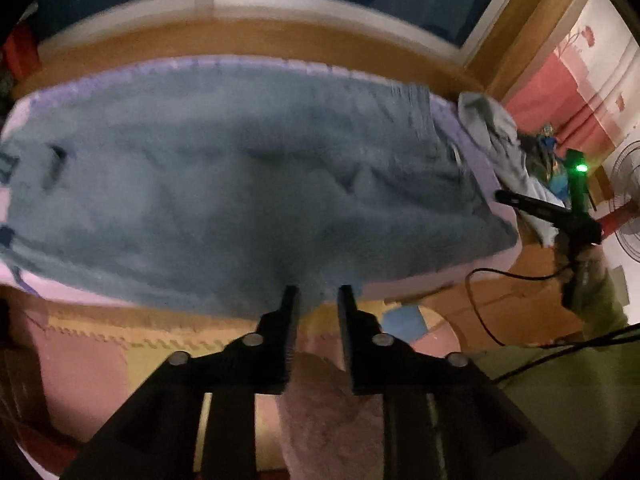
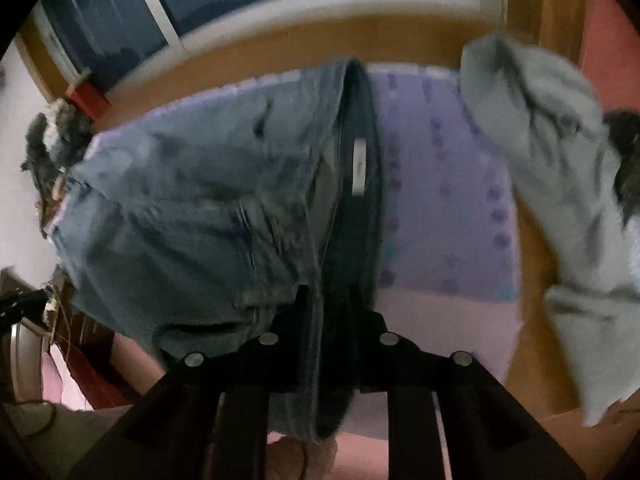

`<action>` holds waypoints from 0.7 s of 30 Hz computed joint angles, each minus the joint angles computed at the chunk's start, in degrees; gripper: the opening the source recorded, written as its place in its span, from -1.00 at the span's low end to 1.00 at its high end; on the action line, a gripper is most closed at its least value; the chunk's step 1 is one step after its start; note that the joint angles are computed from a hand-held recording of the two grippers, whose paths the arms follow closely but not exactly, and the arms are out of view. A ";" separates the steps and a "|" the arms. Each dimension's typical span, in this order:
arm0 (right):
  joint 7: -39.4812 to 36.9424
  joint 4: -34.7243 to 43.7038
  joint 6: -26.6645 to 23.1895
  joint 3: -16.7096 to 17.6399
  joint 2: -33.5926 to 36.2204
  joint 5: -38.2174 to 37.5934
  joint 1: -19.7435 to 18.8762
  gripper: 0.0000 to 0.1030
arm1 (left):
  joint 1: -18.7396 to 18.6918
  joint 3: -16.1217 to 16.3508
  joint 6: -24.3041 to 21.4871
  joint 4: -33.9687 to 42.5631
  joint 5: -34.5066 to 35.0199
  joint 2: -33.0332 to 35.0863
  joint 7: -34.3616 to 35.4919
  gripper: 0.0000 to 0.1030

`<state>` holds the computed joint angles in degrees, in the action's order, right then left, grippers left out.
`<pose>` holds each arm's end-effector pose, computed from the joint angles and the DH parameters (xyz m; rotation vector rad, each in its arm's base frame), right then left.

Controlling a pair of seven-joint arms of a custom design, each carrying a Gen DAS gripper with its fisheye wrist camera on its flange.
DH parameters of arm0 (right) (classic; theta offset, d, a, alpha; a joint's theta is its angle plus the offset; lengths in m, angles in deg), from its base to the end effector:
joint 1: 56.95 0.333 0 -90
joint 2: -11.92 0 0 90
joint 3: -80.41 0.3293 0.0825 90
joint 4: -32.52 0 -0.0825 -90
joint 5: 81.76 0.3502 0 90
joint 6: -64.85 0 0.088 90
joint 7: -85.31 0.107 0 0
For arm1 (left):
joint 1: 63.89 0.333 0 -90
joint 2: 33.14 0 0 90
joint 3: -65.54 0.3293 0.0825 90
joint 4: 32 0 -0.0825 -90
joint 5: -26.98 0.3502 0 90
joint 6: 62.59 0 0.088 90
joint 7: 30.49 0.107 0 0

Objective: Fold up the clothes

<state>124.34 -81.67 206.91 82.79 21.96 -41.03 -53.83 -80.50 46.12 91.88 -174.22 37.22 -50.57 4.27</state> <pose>0.5882 0.0531 0.4385 -2.1764 1.3200 -0.0968 0.3528 -0.2743 0.4814 -2.1848 1.8191 -0.7192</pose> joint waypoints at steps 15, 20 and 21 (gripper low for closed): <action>12.30 21.40 3.77 3.32 15.43 -2.12 3.16 -0.20 | 4.75 8.29 9.56 18.32 3.07 24.62 17.87 -0.56; 20.24 28.11 3.56 3.67 21.46 -10.65 4.59 -0.20 | 5.68 8.59 9.32 20.86 -2.50 27.55 23.73 -0.51; 21.36 29.44 3.21 3.68 22.51 -12.41 4.84 -0.20 | 5.63 8.94 9.33 21.12 -2.53 27.82 24.08 -0.39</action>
